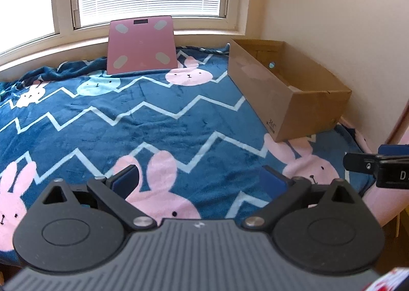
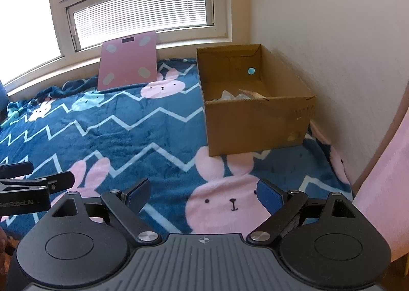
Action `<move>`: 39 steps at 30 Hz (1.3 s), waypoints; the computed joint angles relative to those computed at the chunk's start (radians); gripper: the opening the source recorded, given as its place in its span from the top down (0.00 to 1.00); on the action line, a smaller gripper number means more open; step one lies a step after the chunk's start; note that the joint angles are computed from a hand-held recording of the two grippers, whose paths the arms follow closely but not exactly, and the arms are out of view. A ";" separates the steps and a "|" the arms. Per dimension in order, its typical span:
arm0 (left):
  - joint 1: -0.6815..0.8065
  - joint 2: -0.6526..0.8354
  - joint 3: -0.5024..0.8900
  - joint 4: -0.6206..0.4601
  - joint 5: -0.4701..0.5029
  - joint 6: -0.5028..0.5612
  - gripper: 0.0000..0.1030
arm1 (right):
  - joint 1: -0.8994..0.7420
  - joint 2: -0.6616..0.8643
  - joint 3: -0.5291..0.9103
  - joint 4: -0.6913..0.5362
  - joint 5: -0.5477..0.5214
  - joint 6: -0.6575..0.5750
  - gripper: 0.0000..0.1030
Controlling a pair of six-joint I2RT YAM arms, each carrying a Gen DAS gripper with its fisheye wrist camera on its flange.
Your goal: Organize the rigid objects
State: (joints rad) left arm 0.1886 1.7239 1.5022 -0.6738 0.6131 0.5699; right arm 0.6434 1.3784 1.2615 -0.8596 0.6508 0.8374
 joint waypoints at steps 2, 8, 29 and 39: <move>-0.004 -0.010 -0.014 0.001 -0.006 0.006 0.04 | 0.007 -0.006 -0.007 -0.005 0.005 0.011 0.16; -0.006 -0.019 -0.035 -0.011 -0.013 0.018 0.04 | 0.008 -0.005 -0.015 -0.016 -0.010 0.021 0.16; -0.004 -0.009 -0.038 -0.013 -0.006 0.021 0.04 | 0.002 -0.004 -0.036 0.000 -0.023 0.027 0.16; -0.005 -0.005 -0.034 -0.019 -0.002 0.023 0.04 | -0.002 -0.006 -0.038 0.001 -0.026 0.024 0.16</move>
State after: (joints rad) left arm 0.1841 1.7185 1.4685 -0.6931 0.6109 0.5933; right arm 0.6416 1.3726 1.2237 -0.8591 0.6246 0.8609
